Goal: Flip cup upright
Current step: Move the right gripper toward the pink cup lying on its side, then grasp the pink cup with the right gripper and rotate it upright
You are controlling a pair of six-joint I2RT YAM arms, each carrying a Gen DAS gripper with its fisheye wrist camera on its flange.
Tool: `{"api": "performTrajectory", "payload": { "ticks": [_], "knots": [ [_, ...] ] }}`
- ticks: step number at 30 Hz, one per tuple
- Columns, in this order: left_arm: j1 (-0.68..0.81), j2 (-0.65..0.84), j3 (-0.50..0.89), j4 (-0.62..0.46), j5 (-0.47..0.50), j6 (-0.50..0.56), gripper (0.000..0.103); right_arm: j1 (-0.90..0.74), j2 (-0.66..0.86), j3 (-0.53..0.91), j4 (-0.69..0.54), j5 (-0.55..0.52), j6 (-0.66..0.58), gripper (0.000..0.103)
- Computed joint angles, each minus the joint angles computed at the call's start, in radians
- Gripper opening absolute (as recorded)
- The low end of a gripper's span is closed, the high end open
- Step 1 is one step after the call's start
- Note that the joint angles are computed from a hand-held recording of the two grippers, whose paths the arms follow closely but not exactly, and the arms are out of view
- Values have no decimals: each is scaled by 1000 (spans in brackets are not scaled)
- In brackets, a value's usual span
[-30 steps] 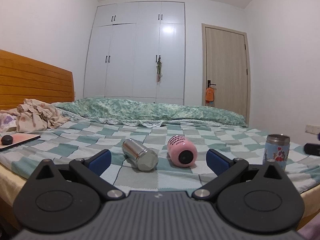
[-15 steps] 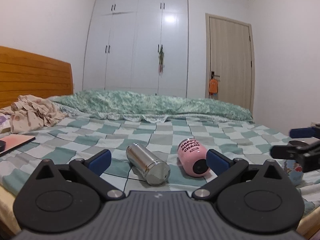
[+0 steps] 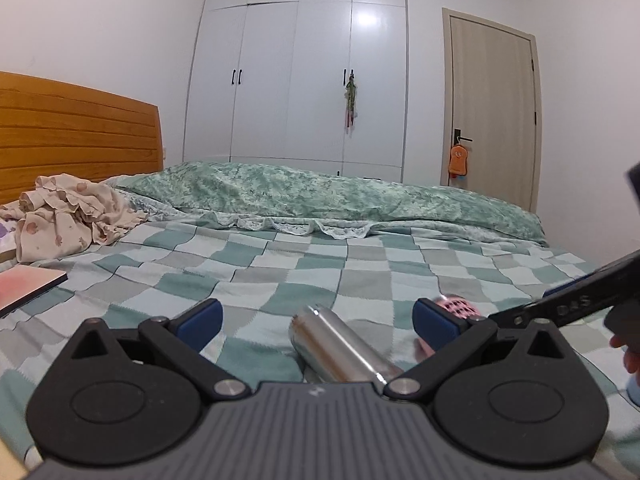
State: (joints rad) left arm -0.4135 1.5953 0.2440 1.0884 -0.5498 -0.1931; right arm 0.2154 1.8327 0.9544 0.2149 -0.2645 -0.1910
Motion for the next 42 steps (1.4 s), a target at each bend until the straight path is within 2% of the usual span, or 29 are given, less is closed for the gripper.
{"api": "performTrajectory", "payload": {
  "ticks": [4, 7, 10, 12, 13, 15, 21, 25, 28, 32, 36, 39, 42],
  "knots": [
    [80, 103, 86, 25, 71, 32, 103, 19, 195, 288, -218, 14, 38, 103],
    [120, 165, 154, 13, 93, 48, 103, 30, 312, 452, -334, 42, 87, 103],
    [151, 219, 207, 6, 120, 52, 103, 27, 418, 602, -447, 16, 125, 103],
    [162, 247, 229, 9, 125, 56, 103, 27, 492, 713, -531, 12, 157, 98],
    [164, 257, 235, 11, 124, 54, 103, 25, 525, 761, -568, 4, 172, 88],
    [170, 268, 234, 21, 132, 43, 103, 21, 572, 826, -624, -24, 207, 87],
    [180, 209, 176, 15, 147, -20, 103, 11, 522, 726, -535, -58, 262, 86],
    [157, 105, 94, 17, 123, -32, 103, -11, 469, 649, -478, -92, 309, 86],
    [124, 1, 42, -22, 81, -26, 103, -24, 412, 577, -430, -117, 339, 85],
    [67, -170, -21, -114, 23, -31, 103, -44, 294, 434, -358, -159, 358, 84],
    [-23, -379, -69, -259, -61, -42, 103, -69, 126, 265, -313, -198, 328, 84],
    [-110, -523, -91, -380, -133, -58, 103, -109, -25, 132, -331, -252, 274, 84],
    [-228, -637, -102, -498, -225, -77, 103, -168, -189, -1, -403, -310, 183, 84]
  ]
}}
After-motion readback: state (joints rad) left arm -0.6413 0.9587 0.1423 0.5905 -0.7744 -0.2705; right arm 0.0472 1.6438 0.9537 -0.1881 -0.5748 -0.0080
